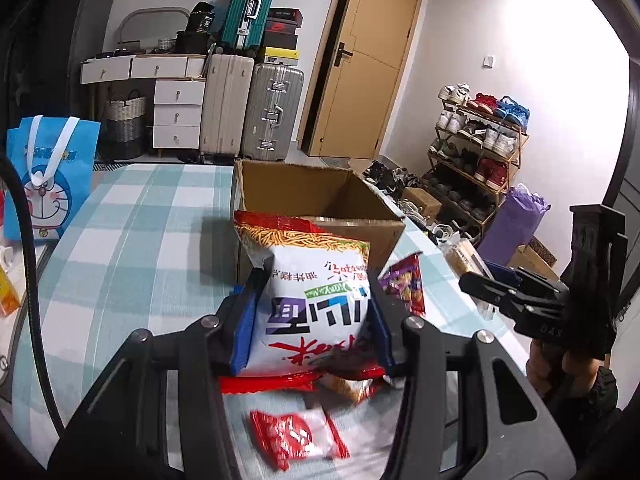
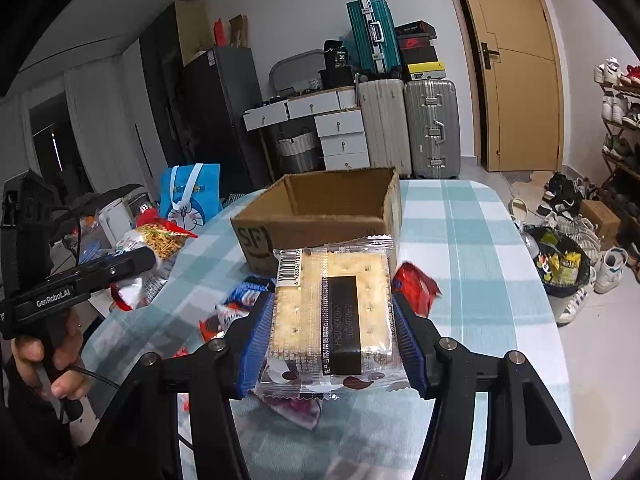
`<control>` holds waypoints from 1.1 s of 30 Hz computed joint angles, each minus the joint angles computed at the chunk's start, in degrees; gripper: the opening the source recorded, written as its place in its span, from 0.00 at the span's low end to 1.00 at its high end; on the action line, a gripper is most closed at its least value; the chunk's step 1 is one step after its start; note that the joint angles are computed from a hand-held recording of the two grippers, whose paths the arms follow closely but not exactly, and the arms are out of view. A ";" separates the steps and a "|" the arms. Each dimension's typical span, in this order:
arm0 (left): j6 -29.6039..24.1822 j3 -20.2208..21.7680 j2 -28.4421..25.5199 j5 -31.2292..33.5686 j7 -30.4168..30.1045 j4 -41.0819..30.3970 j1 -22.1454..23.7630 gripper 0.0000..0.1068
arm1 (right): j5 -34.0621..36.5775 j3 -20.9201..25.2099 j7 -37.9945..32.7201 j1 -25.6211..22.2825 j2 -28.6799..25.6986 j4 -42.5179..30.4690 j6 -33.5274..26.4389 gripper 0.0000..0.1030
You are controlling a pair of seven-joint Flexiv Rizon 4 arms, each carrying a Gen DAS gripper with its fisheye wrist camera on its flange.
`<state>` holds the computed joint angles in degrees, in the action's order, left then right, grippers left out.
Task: Organize snacks
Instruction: 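Lift the noodle bag and cracker pack over the SF box with both tools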
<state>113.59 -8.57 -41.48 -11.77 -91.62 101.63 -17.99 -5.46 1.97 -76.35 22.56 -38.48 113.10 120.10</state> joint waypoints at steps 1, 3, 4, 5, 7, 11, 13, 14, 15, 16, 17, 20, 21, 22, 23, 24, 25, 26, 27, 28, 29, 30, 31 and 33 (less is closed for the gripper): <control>-0.90 -0.12 -0.25 0.09 0.36 -0.93 0.18 0.42 | -0.42 0.14 0.18 -0.31 -0.23 -0.72 -0.51 0.56; -2.37 -0.82 -0.92 0.26 0.69 -2.83 0.86 0.42 | -1.29 0.75 0.89 -1.05 -0.47 -1.97 -1.45 0.56; -3.16 -0.92 -1.34 0.24 0.93 -3.88 0.98 0.42 | -2.02 1.17 1.25 -1.65 -0.62 -2.56 -1.93 0.56; -4.27 -0.32 -1.76 -0.24 1.29 -5.16 0.54 0.42 | -2.46 1.23 1.46 -1.90 -0.77 -3.07 -2.28 0.56; -5.71 0.79 -2.57 -0.99 1.91 -7.34 -0.25 0.42 | -3.49 1.54 1.93 -2.45 -1.21 -4.31 -3.11 0.56; -8.40 0.99 -4.37 -1.62 2.91 -11.51 -0.04 0.42 | -5.90 2.58 3.09 -4.03 -2.25 -6.84 -4.42 0.56; -9.76 1.49 -5.36 -2.02 3.39 -13.76 -0.19 0.42 | -6.84 2.83 3.64 -4.41 -2.64 -7.96 -5.22 0.56; -10.47 1.78 -5.89 -2.27 3.59 -15.02 -0.31 0.42 | -7.42 2.95 3.94 -4.64 -2.94 -8.84 -5.90 0.56; -11.15 1.61 -6.40 -2.32 3.86 -16.17 -0.12 0.42 | -7.99 3.16 4.23 -4.92 -3.31 -9.67 -6.42 0.56; -11.70 1.54 -6.79 -2.37 4.06 -17.07 -0.03 0.42 | -8.47 3.39 4.47 -5.25 -3.51 -10.15 -6.77 0.56; -12.25 1.68 -7.20 -2.50 4.20 -18.00 -0.07 0.42 | -9.04 3.58 4.76 -5.53 -3.86 -11.01 -7.41 0.56; -14.18 1.96 -8.81 -2.78 4.75 -21.29 -0.12 0.42 | -10.68 4.66 5.76 -6.83 -5.07 -13.42 -9.13 0.56; -15.01 2.43 -9.37 -2.94 4.91 -22.52 -0.37 0.42 | -11.03 4.73 6.01 -6.97 -5.45 -14.18 -9.57 0.56; -15.60 2.72 -9.96 -3.02 5.02 -23.63 -0.48 0.42 | -11.55 4.88 6.21 -7.18 -5.84 -15.03 -10.32 0.56; -16.52 2.91 -10.58 -3.15 5.18 -24.96 -0.55 0.42 | -11.95 5.05 6.40 -7.39 -6.23 -15.80 -10.88 0.56; -17.31 2.85 -11.18 -3.18 5.37 -26.14 -0.43 0.42 | -12.65 5.68 6.57 -7.99 -6.64 -16.56 -11.60 0.56; -18.28 3.02 -11.91 -3.25 5.53 -27.60 -0.49 0.42 | -13.09 6.07 6.65 -8.33 -6.99 -17.10 -11.97 0.56; -18.90 3.26 -12.39 -3.25 5.57 -28.50 -0.58 0.42 | -13.45 6.18 6.71 -8.44 -7.35 -17.83 -12.42 0.56; -19.82 3.82 -13.06 -3.29 5.58 -29.83 -0.85 0.42 | -13.80 6.20 6.74 -8.45 -7.73 -18.65 -13.05 0.56; -20.72 4.48 -13.65 -3.31 5.50 -31.03 -1.18 0.42 | -14.17 6.42 6.70 -8.62 -8.21 -19.48 -13.45 0.56; -21.52 4.81 -14.41 -3.29 5.46 -32.31 -1.26 0.42 | -14.52 6.80 6.65 -8.90 -8.56 -20.02 -13.79 0.56; -22.38 4.65 -14.98 -3.23 5.56 -33.43 -1.10 0.42 | -15.02 7.40 6.68 -9.31 -9.09 -20.98 -14.59 0.56; -23.20 4.88 -15.61 -3.20 5.48 -34.67 -1.17 0.42 | -15.21 7.65 6.64 -9.51 -9.63 -21.64 -14.81 0.56; -24.76 5.62 -16.82 -3.01 5.19 -37.02 -1.39 0.42 | -16.02 8.90 6.47 -10.48 -10.62 -23.06 -15.77 0.56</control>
